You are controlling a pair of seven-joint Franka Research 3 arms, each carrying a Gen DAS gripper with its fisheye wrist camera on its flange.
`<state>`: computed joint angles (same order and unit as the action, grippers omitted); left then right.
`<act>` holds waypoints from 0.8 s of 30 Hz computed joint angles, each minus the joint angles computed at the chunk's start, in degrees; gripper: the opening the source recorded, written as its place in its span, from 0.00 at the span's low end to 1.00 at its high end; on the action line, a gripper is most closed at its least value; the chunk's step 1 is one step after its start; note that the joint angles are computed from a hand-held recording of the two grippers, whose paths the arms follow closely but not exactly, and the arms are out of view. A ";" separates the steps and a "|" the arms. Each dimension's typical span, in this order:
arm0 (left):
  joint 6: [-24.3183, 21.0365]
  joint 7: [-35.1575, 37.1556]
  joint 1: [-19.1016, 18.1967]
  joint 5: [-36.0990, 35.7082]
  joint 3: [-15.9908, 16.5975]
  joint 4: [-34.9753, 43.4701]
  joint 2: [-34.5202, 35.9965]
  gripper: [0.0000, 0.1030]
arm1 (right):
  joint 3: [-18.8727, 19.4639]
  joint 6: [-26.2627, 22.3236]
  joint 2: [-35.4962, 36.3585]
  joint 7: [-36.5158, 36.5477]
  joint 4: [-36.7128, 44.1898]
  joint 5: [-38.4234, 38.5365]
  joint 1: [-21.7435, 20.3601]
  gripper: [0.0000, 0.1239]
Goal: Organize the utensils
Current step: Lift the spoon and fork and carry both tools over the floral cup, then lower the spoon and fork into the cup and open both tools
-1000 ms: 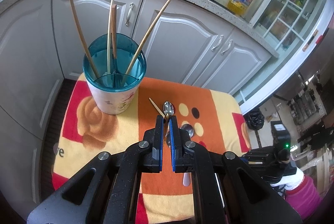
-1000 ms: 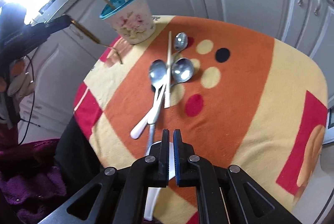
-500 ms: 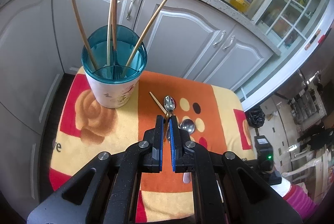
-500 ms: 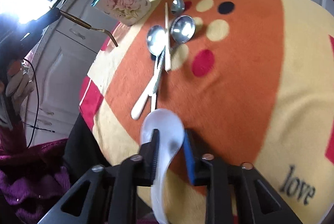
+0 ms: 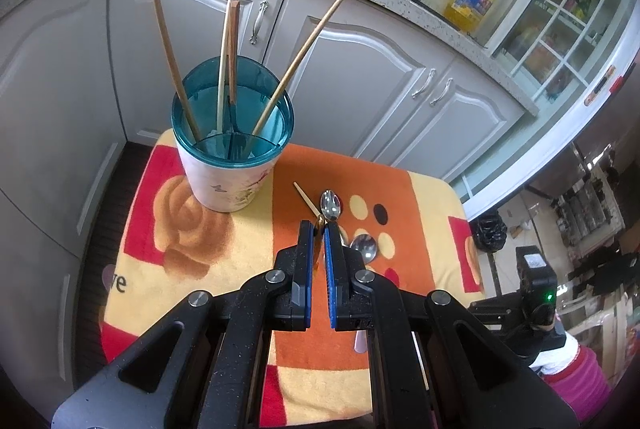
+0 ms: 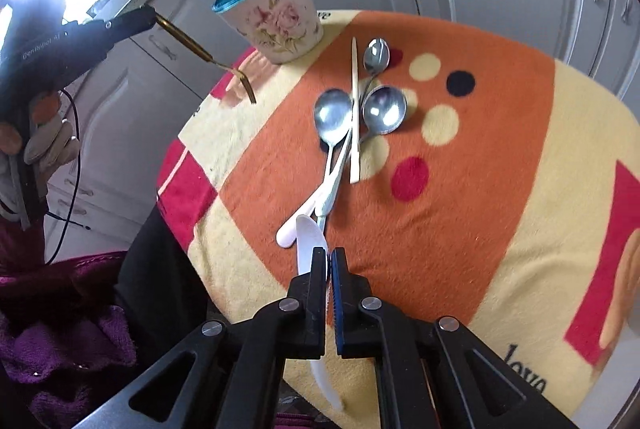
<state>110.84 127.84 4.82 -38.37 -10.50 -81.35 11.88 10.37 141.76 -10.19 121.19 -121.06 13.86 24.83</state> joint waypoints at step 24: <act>-0.90 -10.65 2.27 4.63 -3.34 28.26 15.37 0.04 | -3.31 3.24 17.99 -3.70 33.28 -10.37 -0.92 0.02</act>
<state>109.94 117.18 7.09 -33.73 -13.84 -53.09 27.25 7.06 145.00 7.80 117.48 -87.78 3.49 23.91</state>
